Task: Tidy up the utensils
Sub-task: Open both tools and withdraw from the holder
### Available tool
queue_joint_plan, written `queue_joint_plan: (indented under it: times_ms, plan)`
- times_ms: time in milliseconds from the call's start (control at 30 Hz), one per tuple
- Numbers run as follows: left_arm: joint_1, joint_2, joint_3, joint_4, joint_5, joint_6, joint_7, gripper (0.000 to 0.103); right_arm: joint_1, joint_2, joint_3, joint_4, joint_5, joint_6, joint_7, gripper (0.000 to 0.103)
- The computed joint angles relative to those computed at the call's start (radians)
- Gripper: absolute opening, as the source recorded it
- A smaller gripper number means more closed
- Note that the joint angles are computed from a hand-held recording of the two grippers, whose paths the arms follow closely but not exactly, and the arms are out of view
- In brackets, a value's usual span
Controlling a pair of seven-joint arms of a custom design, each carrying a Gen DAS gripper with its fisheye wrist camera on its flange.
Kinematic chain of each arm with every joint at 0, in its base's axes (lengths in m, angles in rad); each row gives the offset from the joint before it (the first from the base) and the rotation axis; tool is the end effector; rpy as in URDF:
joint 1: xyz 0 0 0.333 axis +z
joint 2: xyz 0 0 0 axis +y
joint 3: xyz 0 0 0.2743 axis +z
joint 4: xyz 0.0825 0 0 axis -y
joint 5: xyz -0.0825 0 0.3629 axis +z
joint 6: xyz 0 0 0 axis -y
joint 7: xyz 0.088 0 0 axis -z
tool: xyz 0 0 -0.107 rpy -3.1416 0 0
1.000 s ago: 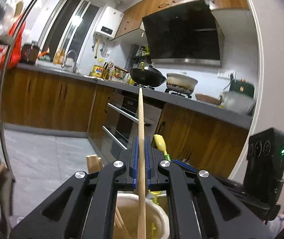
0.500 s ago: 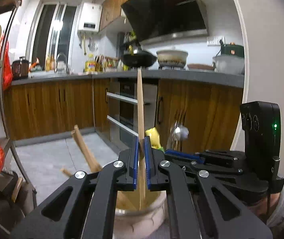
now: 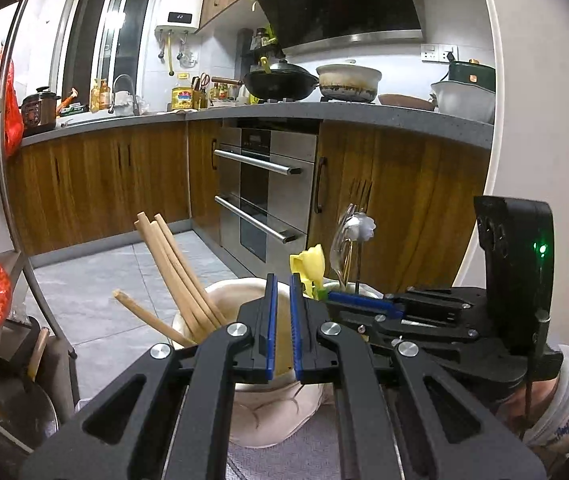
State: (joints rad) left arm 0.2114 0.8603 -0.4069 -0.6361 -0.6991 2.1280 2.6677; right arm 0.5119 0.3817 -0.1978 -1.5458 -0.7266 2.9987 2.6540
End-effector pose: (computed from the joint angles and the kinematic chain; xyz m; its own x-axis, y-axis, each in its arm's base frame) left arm 0.7429 -0.0037 0.5640 -0.7827 -0.6205 0.0487 -0.2795 0.2804 -0.9183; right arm 0.6203 0.2759 0.5170 0.0827 -0.9743 -0.2096 -0.4554 0.1501 -0.8776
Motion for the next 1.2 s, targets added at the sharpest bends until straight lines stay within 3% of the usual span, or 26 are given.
queue_joint_plan:
  times_ms: [133, 333, 633, 833, 867, 933, 967, 1000, 1033, 1100, 1200]
  plan:
    - [0.022, -0.048, -0.007, -0.075, -0.031, 0.024, 0.029, 0.006, 0.031, -0.034, -0.035, -0.03, -0.07, 0.005, 0.075, 0.015]
    - [0.08, -0.163, -0.012, -0.249, -0.125, 0.048, 0.107, 0.006, 0.071, -0.138, -0.06, -0.126, -0.304, -0.007, 0.277, 0.015]
    - [0.142, -0.384, 0.053, -0.569, -0.307, 0.039, 0.273, 0.006, 0.029, -0.297, 0.033, -0.301, -0.513, -0.083, 0.429, 0.015]
    - [0.119, -0.522, 0.121, -0.801, -0.42, 0.14, 0.386, 0.008, -0.017, -0.343, 0.113, -0.348, -0.609, -0.194, 0.488, 0.015]
    - [0.107, -0.539, 0.133, -0.832, -0.433, 0.169, 0.398, 0.013, -0.025, -0.35, 0.128, -0.353, -0.628, -0.216, 0.5, 0.021]
    - [0.084, -0.559, 0.156, -0.875, -0.458, 0.21, 0.409, 0.032, -0.044, -0.364, 0.154, -0.365, -0.686, -0.244, 0.549, 0.034]
    - [0.075, -0.567, 0.167, -0.891, -0.475, 0.224, 0.417, 0.047, -0.054, -0.368, 0.167, -0.368, -0.707, -0.252, 0.568, 0.04]
    - [0.068, -0.576, 0.174, -0.907, -0.501, 0.242, 0.431, 0.055, -0.065, -0.373, 0.18, -0.373, -0.729, -0.266, 0.588, 0.047]
    - [0.064, -0.581, 0.182, -0.916, -0.523, 0.249, 0.445, 0.057, -0.076, -0.379, 0.192, -0.379, -0.75, -0.276, 0.609, 0.052]
    - [0.052, -0.588, 0.192, -0.931, -0.568, 0.283, 0.475, 0.075, -0.102, -0.389, 0.215, -0.393, -0.782, -0.276, 0.65, 0.072]
    - [0.04, -0.592, 0.204, -0.942, -0.623, 0.311, 0.511, 0.085, -0.137, -0.398, 0.252, -0.405, -0.815, -0.301, 0.688, 0.084]
